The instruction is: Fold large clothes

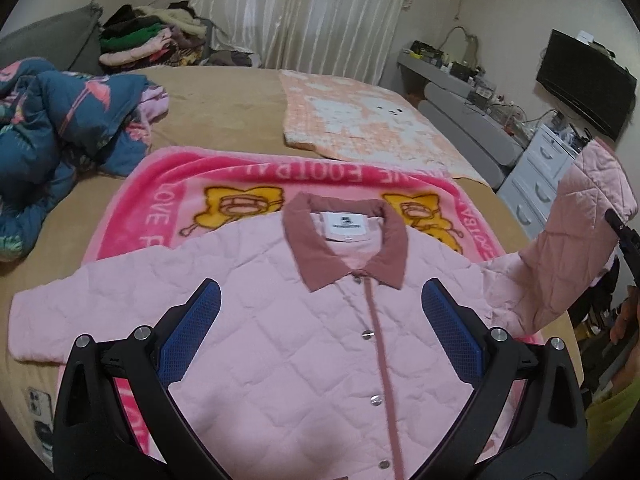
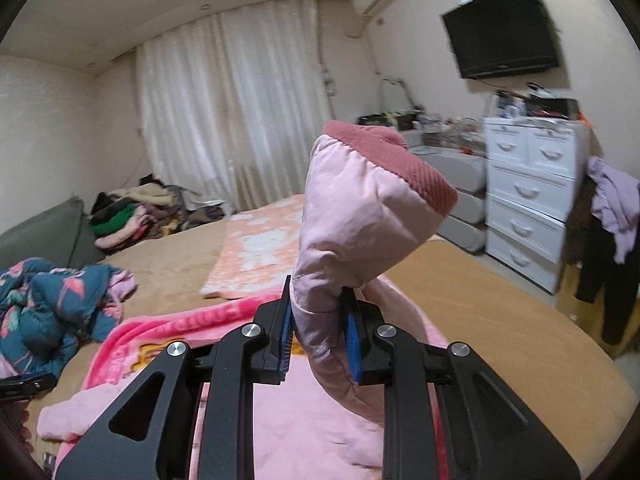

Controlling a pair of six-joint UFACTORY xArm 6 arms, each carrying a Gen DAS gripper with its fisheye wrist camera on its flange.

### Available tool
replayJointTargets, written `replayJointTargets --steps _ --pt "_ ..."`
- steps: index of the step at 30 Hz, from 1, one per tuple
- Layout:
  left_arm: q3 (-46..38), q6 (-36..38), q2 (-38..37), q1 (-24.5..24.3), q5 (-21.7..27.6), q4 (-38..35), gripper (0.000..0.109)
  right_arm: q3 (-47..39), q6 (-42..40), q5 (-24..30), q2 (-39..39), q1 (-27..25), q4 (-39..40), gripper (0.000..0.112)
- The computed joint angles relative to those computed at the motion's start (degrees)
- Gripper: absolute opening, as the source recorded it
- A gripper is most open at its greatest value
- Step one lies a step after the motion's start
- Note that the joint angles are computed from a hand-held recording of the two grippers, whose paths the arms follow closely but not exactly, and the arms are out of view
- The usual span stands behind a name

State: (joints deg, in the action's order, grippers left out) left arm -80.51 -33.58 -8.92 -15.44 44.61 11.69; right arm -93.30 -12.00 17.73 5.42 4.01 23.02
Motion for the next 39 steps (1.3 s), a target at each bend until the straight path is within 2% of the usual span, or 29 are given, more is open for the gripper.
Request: replayJointTargets --steps 14,16,19,21,25,31,35,39 --pt "9.1 2.7 -6.6 7.9 -5.0 -7.5 0.094 -5.3 2.3 0.0 4.4 11.3 -2.9 0.021" --pt "10.0 0.2 -7.0 8.2 -5.0 -3.6 0.094 -5.0 1.5 -0.3 4.9 12.4 -2.5 0.021" --pt "12.0 -7.1 -8.0 7.7 -4.4 8.9 0.094 -3.7 -0.6 -1.2 5.5 14.3 -0.7 0.021" --pt "13.5 -7.7 -8.5 8.4 -5.1 9.2 0.094 -2.5 -2.0 -2.2 6.1 15.9 0.5 0.021" --pt "15.9 -5.0 -8.6 10.0 -6.5 4.2 0.094 0.1 -4.7 -4.2 7.2 18.5 3.1 0.021" --pt "20.7 7.2 -9.1 12.4 -10.5 -18.6 0.094 3.0 -2.1 -5.8 10.8 22.5 -1.5 0.021" --pt "21.7 9.5 -8.8 12.0 -11.5 -23.4 0.094 4.3 -1.0 -3.7 12.8 24.2 -2.7 0.022" --pt "22.1 13.1 -8.5 11.3 -12.4 -29.0 0.094 5.5 -7.9 -1.7 13.3 25.9 5.3 0.028"
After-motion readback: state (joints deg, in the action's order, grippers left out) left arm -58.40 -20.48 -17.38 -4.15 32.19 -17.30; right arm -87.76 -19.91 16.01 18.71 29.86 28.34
